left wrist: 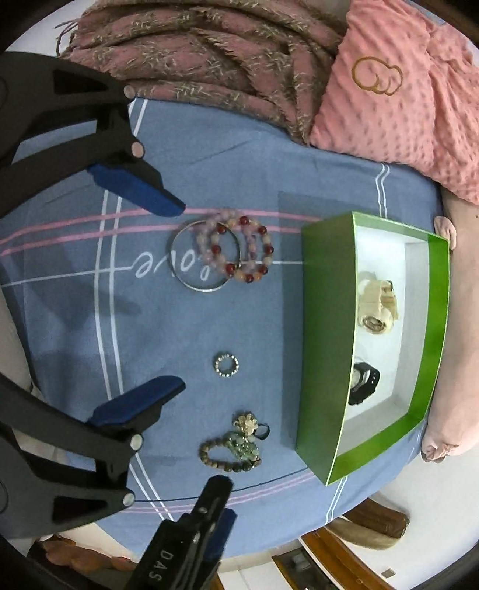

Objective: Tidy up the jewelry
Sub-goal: 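Withdraw both open tools from the green box, then move both tools toward the beaded bracelets on the cover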

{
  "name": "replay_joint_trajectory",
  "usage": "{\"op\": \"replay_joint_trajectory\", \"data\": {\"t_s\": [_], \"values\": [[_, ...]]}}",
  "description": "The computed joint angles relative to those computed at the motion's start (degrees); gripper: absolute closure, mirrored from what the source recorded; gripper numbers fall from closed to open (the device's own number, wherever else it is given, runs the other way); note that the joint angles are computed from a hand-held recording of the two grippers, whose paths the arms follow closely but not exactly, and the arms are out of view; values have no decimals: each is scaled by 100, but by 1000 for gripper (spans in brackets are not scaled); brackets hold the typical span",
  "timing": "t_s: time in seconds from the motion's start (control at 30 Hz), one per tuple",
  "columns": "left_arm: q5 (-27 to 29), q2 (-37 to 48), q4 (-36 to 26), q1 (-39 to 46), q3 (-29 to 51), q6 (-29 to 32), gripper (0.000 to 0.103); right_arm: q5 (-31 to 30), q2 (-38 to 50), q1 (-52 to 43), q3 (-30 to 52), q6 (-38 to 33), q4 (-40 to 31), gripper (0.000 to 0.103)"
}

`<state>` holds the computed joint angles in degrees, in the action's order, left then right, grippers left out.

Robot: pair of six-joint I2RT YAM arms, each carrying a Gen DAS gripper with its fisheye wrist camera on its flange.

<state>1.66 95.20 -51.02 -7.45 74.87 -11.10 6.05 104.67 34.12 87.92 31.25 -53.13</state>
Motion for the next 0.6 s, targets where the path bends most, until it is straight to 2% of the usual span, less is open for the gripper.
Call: {"op": "replay_joint_trajectory", "data": {"t_s": [0.13, 0.43, 0.6], "values": [[91, 2, -72, 67, -25, -176, 14, -245, 4, -135, -168, 67, 47, 36], [-92, -81, -142, -55, 15, -290, 11, -133, 164, 7, -8, -31, -48, 36], [-325, -394, 101, -85, -31, -383, 10, 353, -98, 117, -129, -104, 222, 36]]}}
